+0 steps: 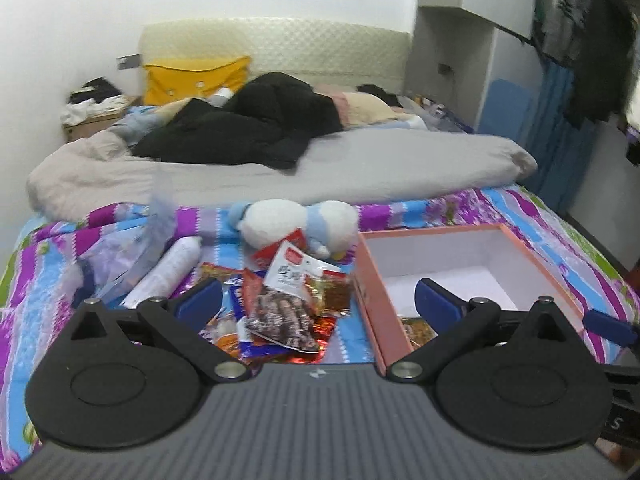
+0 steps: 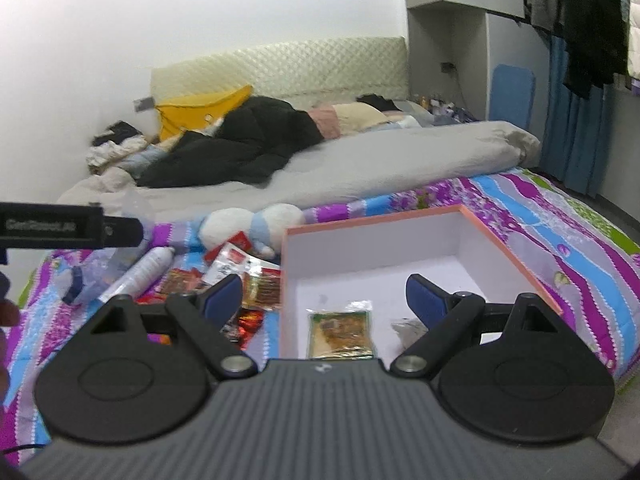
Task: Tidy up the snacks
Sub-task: 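Withdraw both tools from the box back toward the snack pile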
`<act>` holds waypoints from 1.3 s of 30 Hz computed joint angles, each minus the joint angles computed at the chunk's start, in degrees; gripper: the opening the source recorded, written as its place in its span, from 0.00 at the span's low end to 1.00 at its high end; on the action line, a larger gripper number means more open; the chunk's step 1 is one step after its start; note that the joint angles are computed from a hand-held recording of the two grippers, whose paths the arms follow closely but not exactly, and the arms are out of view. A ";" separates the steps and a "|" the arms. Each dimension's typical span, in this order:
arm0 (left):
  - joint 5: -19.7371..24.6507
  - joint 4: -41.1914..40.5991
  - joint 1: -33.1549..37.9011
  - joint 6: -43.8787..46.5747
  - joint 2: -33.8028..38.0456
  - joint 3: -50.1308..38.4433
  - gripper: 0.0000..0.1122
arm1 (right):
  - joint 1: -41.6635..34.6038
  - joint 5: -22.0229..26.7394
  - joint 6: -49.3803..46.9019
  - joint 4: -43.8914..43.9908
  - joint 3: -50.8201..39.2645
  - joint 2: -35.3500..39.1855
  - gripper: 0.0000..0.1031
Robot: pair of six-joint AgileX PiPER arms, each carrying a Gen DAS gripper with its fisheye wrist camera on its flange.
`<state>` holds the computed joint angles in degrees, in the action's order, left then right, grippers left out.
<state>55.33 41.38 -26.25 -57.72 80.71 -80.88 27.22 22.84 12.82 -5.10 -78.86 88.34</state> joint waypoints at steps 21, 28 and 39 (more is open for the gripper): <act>9.65 -15.53 0.48 20.88 -6.75 -2.63 0.92 | 3.62 -2.43 -6.31 3.21 -4.98 9.77 0.87; 8.11 -26.50 8.93 28.88 -3.21 -3.02 0.92 | 3.14 -2.60 -6.87 0.68 -9.60 16.08 0.87; 6.52 -37.65 21.21 36.26 6.65 -6.91 0.92 | 2.95 -0.37 -10.99 4.35 -13.47 20.99 0.87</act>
<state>61.85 3.74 -5.05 -21.46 87.36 -87.79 30.16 22.47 1.83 -0.75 -92.33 109.33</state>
